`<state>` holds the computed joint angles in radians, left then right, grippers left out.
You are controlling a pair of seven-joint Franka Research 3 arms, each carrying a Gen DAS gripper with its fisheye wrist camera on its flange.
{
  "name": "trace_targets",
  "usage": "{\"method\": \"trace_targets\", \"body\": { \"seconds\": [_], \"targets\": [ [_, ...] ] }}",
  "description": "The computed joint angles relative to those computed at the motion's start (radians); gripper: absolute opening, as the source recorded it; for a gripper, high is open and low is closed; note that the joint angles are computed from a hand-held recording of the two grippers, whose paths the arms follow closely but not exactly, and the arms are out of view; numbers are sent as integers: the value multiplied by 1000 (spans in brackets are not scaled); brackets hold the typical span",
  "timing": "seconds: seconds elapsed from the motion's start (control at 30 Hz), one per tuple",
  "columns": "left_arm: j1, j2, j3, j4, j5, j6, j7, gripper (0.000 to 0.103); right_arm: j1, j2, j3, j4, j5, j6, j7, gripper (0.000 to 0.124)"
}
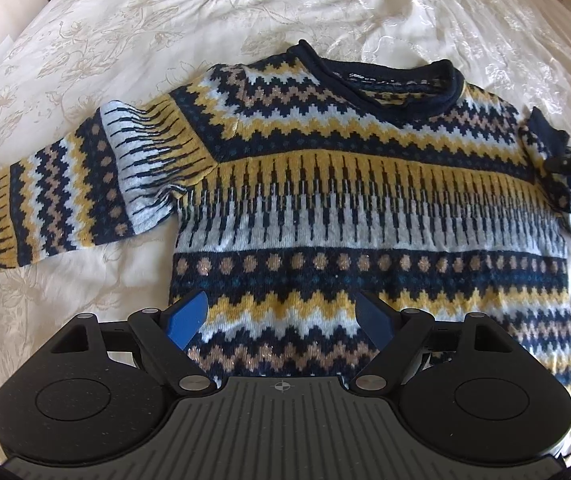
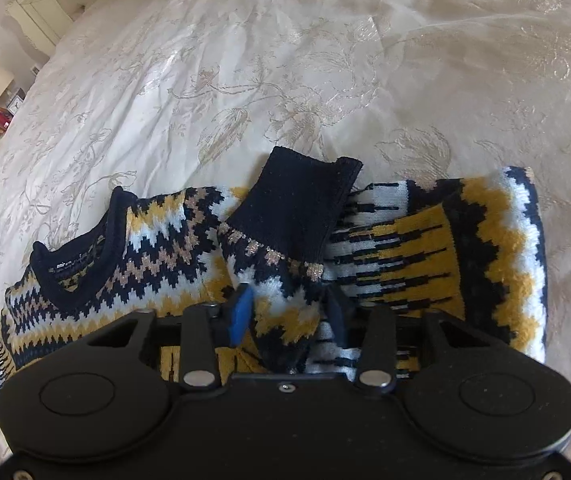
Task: Fold small clothes
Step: 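Carry the held sleeve across the sweater body and open the right gripper, then grasp the navy cuff of the other sleeve with the left gripper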
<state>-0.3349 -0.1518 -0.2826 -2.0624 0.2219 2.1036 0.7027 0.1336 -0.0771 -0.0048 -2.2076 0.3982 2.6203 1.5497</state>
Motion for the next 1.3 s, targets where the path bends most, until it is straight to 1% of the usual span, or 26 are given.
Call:
{"method": "trace_targets", "body": {
  "seconds": [0.07, 0.1, 0.17, 0.23, 0.27, 0.3, 0.43, 0.53, 0.6, 0.63, 0.67, 0.73, 0.8, 0.83, 0.87, 0.93, 1.0, 1.03, 1.1, 1.2, 1.27, 1.3],
  "targets": [
    [2, 1, 3, -2, -2, 4, 3, 81, 1, 2, 7, 1, -34, 9, 13, 18],
    [2, 1, 4, -4, -4, 6, 5, 81, 3, -2, 9, -1, -48, 16, 16, 14],
    [4, -4, 6, -12, -7, 13, 10, 81, 11, -27, 16, -14, -63, 42, 8, 13],
    [6, -13, 8, -23, -7, 20, 13, 81, 29, -62, 21, -26, -38, 65, -29, 13],
    [8, -21, 9, -31, -7, 24, 12, 81, 41, -78, 24, -28, -27, 68, -50, 9],
    [10, -28, 10, -38, -7, 26, 10, 81, 56, -92, 26, -29, -7, 70, -78, 10],
    [19, -64, 14, -72, -2, 29, 1, 81, 142, -133, 44, -29, 90, 83, -198, 10],
    [28, -94, 19, -97, 3, 24, -7, 81, 205, -124, 65, -18, 148, 74, -270, 10],
    [35, -111, 22, -109, 11, 20, -12, 81, 233, -108, 87, -14, 153, 67, -296, 11],
    [39, -119, 23, -114, 15, 19, -13, 81, 246, -100, 97, -15, 150, 61, -310, 12],
    [42, -127, 24, -121, 18, 21, -16, 81, 256, -94, 106, -17, 142, 49, -322, 17],
    [49, -138, 27, -132, 21, 28, -21, 81, 273, -94, 120, -31, 117, 29, -351, 19],
    [55, -148, 32, -146, 19, 53, -26, 81, 280, -108, 130, -53, 79, 15, -366, 22],
    [57, -152, 36, -154, 16, 72, -26, 81, 283, -118, 131, -67, 70, 12, -373, 34],
    [59, -156, 39, -163, 12, 98, -26, 81, 285, -133, 131, -85, 63, 16, -378, 51],
    [60, -160, 49, -188, -5, 174, -19, 80, 286, -161, 123, -118, 65, 25, -388, 60],
    [55, -147, 61, -201, -34, 249, 13, 80, 264, -188, 125, -145, 23, 23, -351, 60],
    [54, -132, 62, -196, -43, 266, 29, 81, 251, -198, 127, -156, 0, 21, -326, 63],
    [57, -97, 55, -178, -41, 291, 46, 80, 230, -218, 120, -179, -24, 21, -286, 68],
    [61, -43, 45, -152, -24, 334, 61, 80, 199, -251, 109, -215, -51, 14, -232, 71],
    [60, -5, 42, -130, -21, 350, 78, 80, 184, -266, 97, -235, -55, 11, -209, 76],
    [60, 13, 42, -119, -23, 355, 86, 80, 178, -273, 92, -245, -55, 9, -203, 76]
  ]
}}
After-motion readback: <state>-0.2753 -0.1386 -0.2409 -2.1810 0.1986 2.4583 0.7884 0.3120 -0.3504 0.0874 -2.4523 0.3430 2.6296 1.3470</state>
